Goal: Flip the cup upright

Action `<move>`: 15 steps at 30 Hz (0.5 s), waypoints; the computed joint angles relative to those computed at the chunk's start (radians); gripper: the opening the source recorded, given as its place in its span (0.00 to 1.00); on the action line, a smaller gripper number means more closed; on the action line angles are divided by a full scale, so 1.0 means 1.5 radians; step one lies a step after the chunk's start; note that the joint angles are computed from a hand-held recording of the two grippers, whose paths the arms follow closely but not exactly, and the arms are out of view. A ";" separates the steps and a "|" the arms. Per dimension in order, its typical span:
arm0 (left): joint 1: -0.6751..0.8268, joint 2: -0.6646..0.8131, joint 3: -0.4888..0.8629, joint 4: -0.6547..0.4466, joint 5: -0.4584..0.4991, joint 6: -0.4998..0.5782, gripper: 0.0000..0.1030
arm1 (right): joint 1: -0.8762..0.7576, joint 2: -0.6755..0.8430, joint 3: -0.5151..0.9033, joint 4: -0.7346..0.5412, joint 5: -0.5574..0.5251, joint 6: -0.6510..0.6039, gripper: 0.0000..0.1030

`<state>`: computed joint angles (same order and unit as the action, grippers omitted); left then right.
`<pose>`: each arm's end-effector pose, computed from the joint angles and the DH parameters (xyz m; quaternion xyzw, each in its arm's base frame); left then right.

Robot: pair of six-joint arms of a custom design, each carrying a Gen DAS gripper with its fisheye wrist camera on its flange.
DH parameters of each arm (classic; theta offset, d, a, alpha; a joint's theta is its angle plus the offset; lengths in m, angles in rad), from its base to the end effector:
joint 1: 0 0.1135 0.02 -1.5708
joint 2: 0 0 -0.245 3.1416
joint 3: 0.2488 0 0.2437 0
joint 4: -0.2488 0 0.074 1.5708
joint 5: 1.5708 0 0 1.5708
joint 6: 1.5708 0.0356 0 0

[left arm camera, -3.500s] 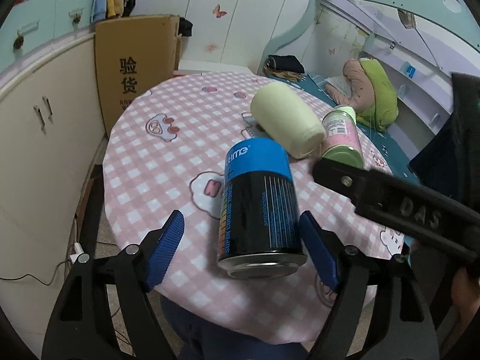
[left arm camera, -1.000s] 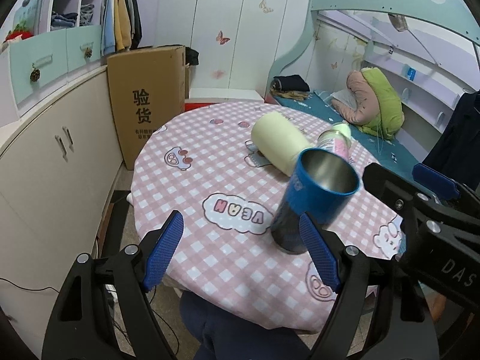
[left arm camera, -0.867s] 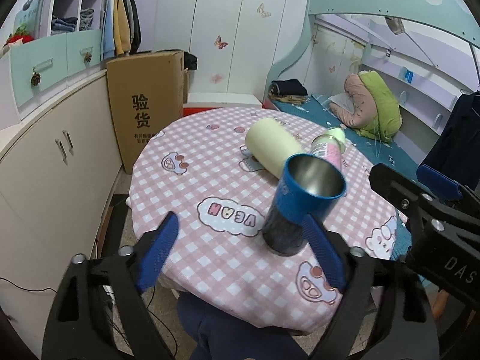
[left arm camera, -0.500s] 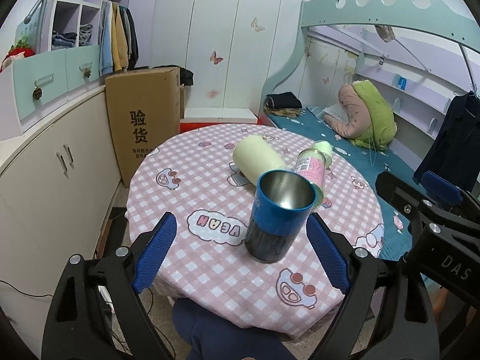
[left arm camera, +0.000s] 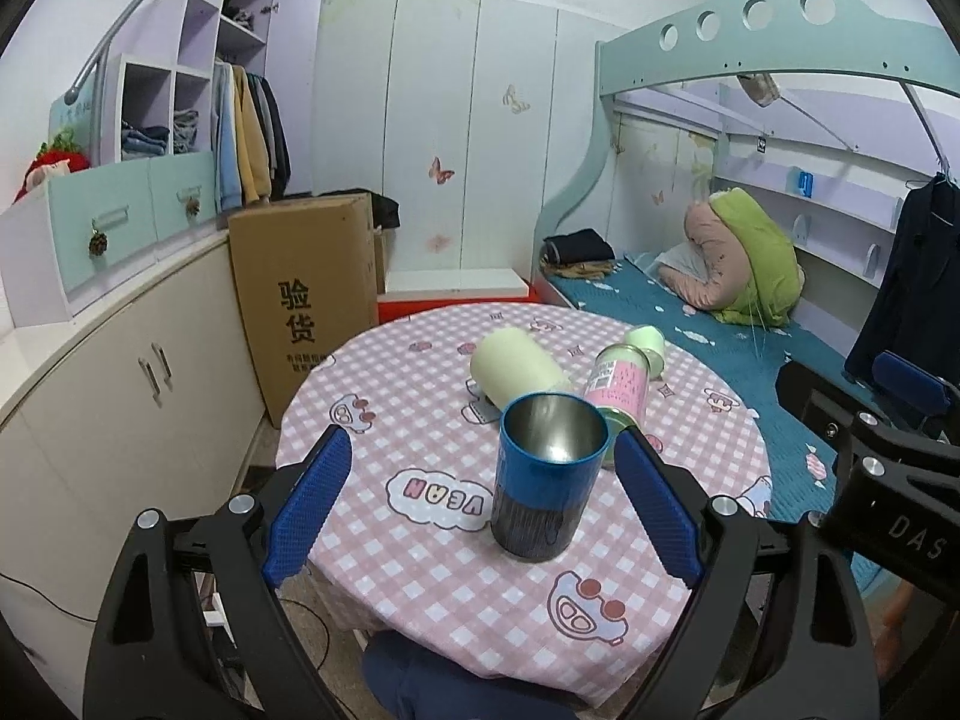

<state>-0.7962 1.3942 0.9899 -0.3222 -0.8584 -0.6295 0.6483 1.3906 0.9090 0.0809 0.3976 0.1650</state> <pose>0.2224 -0.1887 0.2523 -0.1008 0.8408 0.0435 0.5301 0.2567 0.1772 0.2566 -0.0897 0.8196 0.0629 0.5623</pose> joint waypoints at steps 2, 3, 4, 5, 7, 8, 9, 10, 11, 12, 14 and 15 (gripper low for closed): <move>-0.003 0.000 0.001 0.002 -0.006 0.001 0.83 | -0.001 -0.006 -0.004 0.003 0.000 -0.001 0.95; -0.005 0.000 0.001 0.002 -0.013 0.000 0.83 | 0.000 -0.009 -0.006 0.005 0.000 -0.001 0.95; -0.006 0.001 0.002 0.005 -0.019 0.001 0.83 | 0.001 -0.011 -0.011 0.010 0.001 -0.001 0.95; -0.008 0.002 0.002 0.007 -0.027 0.003 0.83 | 0.003 -0.013 -0.012 0.011 0.004 -0.001 0.95; -0.008 0.001 0.002 0.009 -0.026 0.006 0.83 | 0.005 -0.016 -0.015 0.016 0.008 -0.003 0.95; -0.008 0.001 0.002 0.010 -0.027 0.005 0.83 | 0.005 -0.016 -0.016 0.016 0.009 -0.002 0.95; -0.008 0.001 0.002 0.010 -0.029 0.004 0.83 | 0.005 -0.016 -0.016 0.018 0.007 -0.003 0.95; -0.008 0.001 0.001 0.010 -0.030 0.003 0.83 | 0.006 -0.016 -0.018 0.020 0.009 -0.003 0.95; -0.008 0.001 0.001 0.010 -0.032 0.004 0.83 | 0.006 -0.017 -0.019 0.022 0.009 -0.003 0.95; -0.009 0.002 0.001 0.012 -0.034 0.005 0.83 | 0.006 -0.017 -0.018 0.022 0.010 -0.003 0.95; -0.008 0.001 -0.001 0.013 -0.034 0.003 0.83 | 0.008 -0.016 -0.019 0.024 0.012 -0.003 0.95; -0.008 -0.001 -0.002 0.015 -0.033 0.004 0.83 | 0.008 -0.017 -0.020 0.026 0.013 -0.003 0.95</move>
